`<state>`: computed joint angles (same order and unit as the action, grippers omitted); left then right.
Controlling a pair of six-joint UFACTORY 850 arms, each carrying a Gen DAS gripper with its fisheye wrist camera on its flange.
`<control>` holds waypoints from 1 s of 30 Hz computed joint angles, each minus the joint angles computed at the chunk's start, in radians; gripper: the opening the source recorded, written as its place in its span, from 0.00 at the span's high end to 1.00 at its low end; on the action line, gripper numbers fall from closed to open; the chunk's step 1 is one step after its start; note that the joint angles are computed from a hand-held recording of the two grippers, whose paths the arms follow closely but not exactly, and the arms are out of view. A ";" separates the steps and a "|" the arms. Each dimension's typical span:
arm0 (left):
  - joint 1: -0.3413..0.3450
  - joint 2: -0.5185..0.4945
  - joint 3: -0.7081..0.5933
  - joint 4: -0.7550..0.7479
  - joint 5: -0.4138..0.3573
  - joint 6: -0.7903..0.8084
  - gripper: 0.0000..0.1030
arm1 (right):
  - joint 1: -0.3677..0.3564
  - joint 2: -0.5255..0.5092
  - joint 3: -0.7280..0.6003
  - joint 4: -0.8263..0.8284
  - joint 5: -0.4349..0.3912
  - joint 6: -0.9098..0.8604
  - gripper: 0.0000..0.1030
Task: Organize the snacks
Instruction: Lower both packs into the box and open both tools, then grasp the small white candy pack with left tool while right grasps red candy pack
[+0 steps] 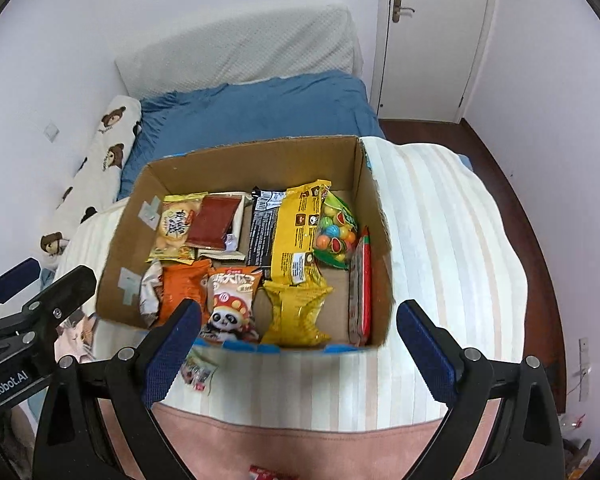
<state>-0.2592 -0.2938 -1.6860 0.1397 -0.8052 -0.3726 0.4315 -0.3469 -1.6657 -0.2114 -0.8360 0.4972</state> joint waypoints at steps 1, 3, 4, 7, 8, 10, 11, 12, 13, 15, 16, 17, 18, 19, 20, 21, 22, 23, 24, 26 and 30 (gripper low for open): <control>-0.001 0.017 0.016 0.002 0.008 -0.009 0.09 | 0.005 0.019 0.018 -0.011 0.007 0.012 0.03; -0.006 0.048 0.044 0.006 0.018 -0.019 0.09 | 0.012 0.055 0.053 -0.021 0.021 0.029 0.03; -0.008 0.060 0.055 0.008 0.020 -0.028 0.09 | 0.016 0.075 0.071 -0.026 0.028 0.039 0.03; -0.014 0.093 0.086 0.015 0.028 -0.048 0.09 | 0.020 0.112 0.103 -0.020 0.041 0.049 0.03; -0.015 0.105 0.098 0.014 0.030 -0.051 0.09 | 0.021 0.126 0.116 -0.015 0.046 0.052 0.03; -0.017 0.129 0.124 0.013 0.036 -0.065 0.09 | 0.020 0.157 0.149 0.004 0.059 0.053 0.03; -0.018 0.142 0.141 0.015 0.039 -0.073 0.09 | 0.016 0.170 0.166 0.032 0.071 0.041 0.03; -0.020 0.156 0.160 0.020 0.039 -0.083 0.09 | 0.012 0.185 0.188 0.069 0.081 0.023 0.03; -0.019 0.173 0.187 0.013 0.042 -0.086 0.09 | 0.005 0.198 0.213 0.116 0.084 -0.001 0.02; -0.018 0.200 0.239 0.005 0.042 -0.093 0.09 | -0.008 0.216 0.262 0.216 0.081 -0.062 0.02; -0.019 0.210 0.268 0.005 0.036 -0.102 0.09 | -0.016 0.226 0.302 0.284 0.075 -0.100 0.02; -0.017 0.221 0.303 -0.007 0.030 -0.098 0.09 | -0.017 0.231 0.332 0.316 0.068 -0.112 0.02; -0.017 0.227 0.329 -0.015 0.023 -0.095 0.09 | -0.018 0.235 0.365 0.351 0.058 -0.130 0.02; -0.017 0.229 0.358 -0.018 0.008 -0.094 0.09 | -0.021 0.234 0.397 0.395 0.047 -0.155 0.02; -0.017 0.227 0.382 -0.024 -0.008 -0.092 0.08 | -0.027 0.232 0.443 0.460 0.033 -0.183 0.02; -0.012 0.223 0.413 -0.044 -0.027 -0.085 0.05 | -0.034 0.231 0.469 0.503 0.027 -0.203 0.02; -0.009 0.223 0.437 -0.060 -0.032 -0.078 0.03 | -0.041 0.228 0.504 0.561 0.022 -0.231 0.02; -0.009 0.223 0.461 -0.070 -0.037 -0.079 0.03 | -0.049 0.222 0.537 0.619 0.012 -0.252 0.02; -0.006 0.217 0.482 -0.079 -0.046 -0.081 0.03 | -0.059 0.217 0.571 0.686 0.008 -0.277 0.02; 0.001 0.210 0.522 -0.109 -0.051 -0.076 0.03 | -0.079 0.204 0.622 0.799 -0.003 -0.315 0.02; 0.006 0.200 0.565 -0.131 -0.063 -0.076 0.03 | -0.105 0.168 0.688 0.962 -0.002 -0.377 0.03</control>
